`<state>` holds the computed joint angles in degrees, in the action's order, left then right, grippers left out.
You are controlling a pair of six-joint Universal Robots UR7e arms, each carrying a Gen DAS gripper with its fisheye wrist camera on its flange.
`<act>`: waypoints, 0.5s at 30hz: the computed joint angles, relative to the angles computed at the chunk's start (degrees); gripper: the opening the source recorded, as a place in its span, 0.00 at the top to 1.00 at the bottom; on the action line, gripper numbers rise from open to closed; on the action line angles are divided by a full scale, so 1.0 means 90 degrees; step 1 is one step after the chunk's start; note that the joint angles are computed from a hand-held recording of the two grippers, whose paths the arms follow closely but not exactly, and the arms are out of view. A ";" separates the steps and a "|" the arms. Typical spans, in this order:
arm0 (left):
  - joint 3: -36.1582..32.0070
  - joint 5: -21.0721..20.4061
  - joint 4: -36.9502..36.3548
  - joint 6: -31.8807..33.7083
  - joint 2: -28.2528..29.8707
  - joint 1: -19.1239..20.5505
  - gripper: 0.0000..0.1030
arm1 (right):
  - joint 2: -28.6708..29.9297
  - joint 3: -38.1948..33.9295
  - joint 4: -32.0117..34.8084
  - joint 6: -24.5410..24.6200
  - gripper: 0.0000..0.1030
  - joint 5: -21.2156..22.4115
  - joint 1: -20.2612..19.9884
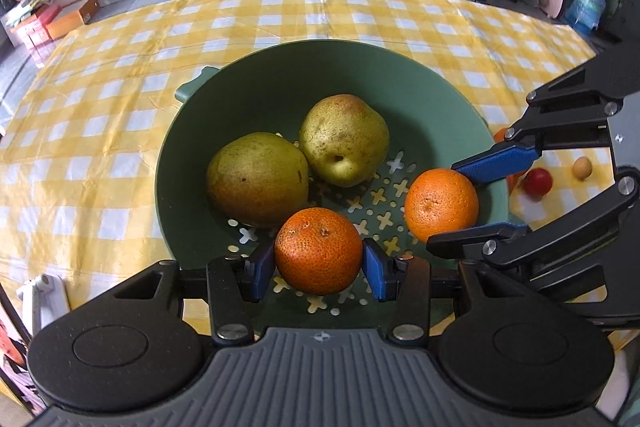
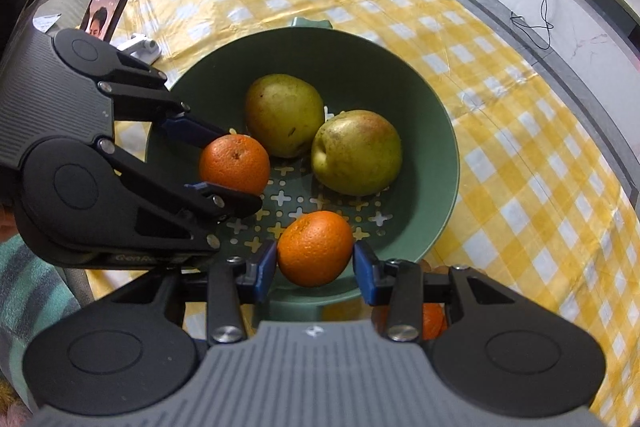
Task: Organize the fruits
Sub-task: 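Carry both citrus fruits into the green bowl and open both tools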
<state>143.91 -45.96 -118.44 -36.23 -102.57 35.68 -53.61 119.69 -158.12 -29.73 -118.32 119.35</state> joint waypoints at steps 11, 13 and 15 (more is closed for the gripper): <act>-0.0019 0.0156 0.0223 -0.0083 0.0128 -0.0082 0.45 | 0.0046 0.0053 -0.0098 -0.0240 0.62 -0.0138 0.0053; -0.0029 0.0177 0.0251 -0.0114 0.0157 -0.0091 0.44 | 0.0051 0.0074 -0.0161 -0.0285 0.62 -0.0168 0.0069; -0.0044 0.0174 0.0269 -0.0128 0.0170 -0.0083 0.44 | 0.0049 0.0085 -0.0197 -0.0294 0.62 -0.0175 0.0073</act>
<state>143.51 -44.39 -116.02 -37.38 -101.04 34.93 -53.17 120.45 -159.90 -32.38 -119.90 120.01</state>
